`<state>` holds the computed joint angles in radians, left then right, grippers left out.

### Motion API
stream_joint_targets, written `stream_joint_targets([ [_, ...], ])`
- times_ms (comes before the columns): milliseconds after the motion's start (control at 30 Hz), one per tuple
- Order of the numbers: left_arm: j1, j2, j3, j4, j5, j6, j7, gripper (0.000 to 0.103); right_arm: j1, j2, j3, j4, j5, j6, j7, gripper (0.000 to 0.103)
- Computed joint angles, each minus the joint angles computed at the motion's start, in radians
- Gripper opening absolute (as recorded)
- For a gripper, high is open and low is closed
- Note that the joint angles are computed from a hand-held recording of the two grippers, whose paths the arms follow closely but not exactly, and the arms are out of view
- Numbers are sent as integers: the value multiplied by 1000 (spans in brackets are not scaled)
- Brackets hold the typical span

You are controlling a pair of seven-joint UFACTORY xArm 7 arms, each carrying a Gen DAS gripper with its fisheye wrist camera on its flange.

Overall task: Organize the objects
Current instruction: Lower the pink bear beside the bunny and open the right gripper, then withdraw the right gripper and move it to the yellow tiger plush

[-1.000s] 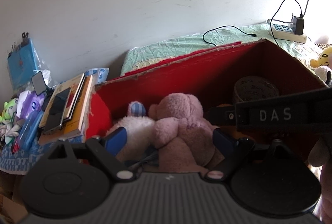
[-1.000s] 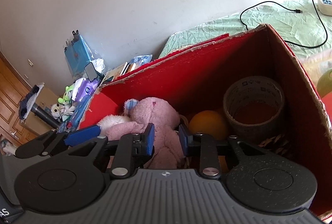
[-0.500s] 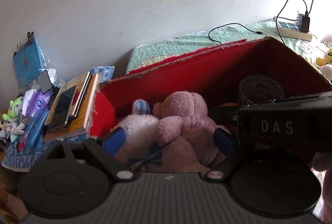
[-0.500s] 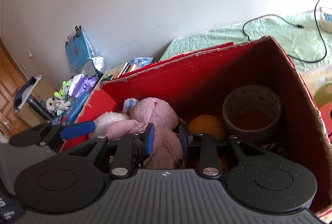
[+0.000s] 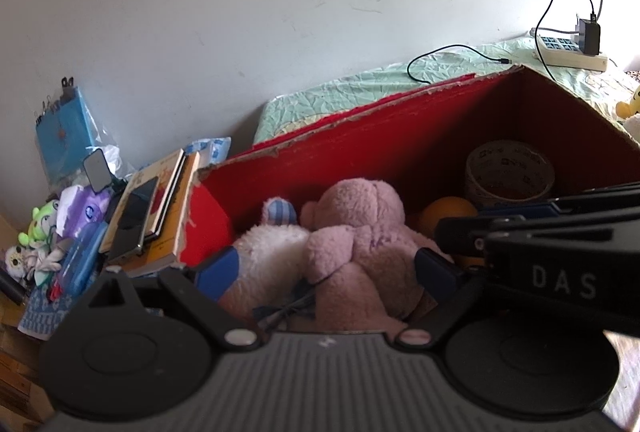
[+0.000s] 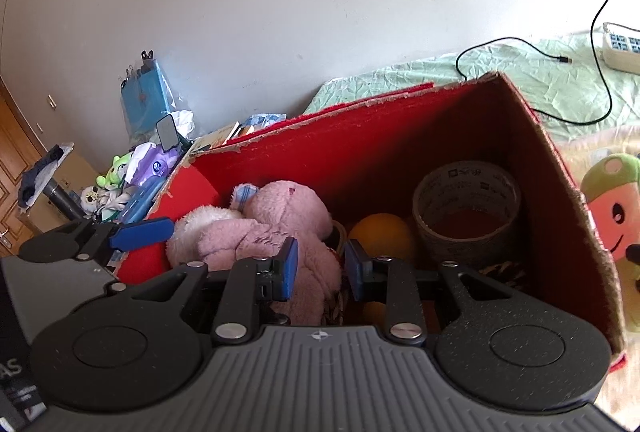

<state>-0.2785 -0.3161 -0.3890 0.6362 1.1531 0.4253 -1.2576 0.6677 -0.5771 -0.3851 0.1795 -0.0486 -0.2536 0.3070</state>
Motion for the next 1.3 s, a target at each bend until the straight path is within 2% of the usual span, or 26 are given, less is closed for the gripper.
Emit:
stream_joint_targets([
  [200, 6, -9, -12, -3, 46, 10, -57, 95, -110, -46, 127, -36, 17, -6, 10, 32],
  [367, -15, -48, -36, -19, 102, 67, -123, 96, -169, -126, 176, -74, 16, -3, 1, 36],
  [433, -28, -76, -42, -30, 105, 84, -133, 96, -206, -162, 212, -93, 22, -1, 0, 38],
  [500, -37, -102, -46, -38, 97, 96, -134, 96, -220, -194, 216, -112, 29, -11, 2, 42],
  [633, -54, -138, -55, -43, 16, 116, -94, 96, -219, -258, 176, -136, 15, 8, -40, 42],
  [700, -61, -155, -64, -45, -41, 127, -72, 96, -191, -306, 117, -141, 8, 49, -83, 43],
  [833, -70, -182, -110, -34, -149, 178, -56, 96, -146, -450, -15, -146, 16, 192, -214, 43],
  [1067, -103, -180, -203, 10, -283, 295, -60, 95, -196, -724, -180, -135, 67, 561, -442, 43],
  [1300, -181, -99, -248, 78, -377, 401, -90, 91, -318, -810, -275, -81, 142, 865, -578, 42],
])
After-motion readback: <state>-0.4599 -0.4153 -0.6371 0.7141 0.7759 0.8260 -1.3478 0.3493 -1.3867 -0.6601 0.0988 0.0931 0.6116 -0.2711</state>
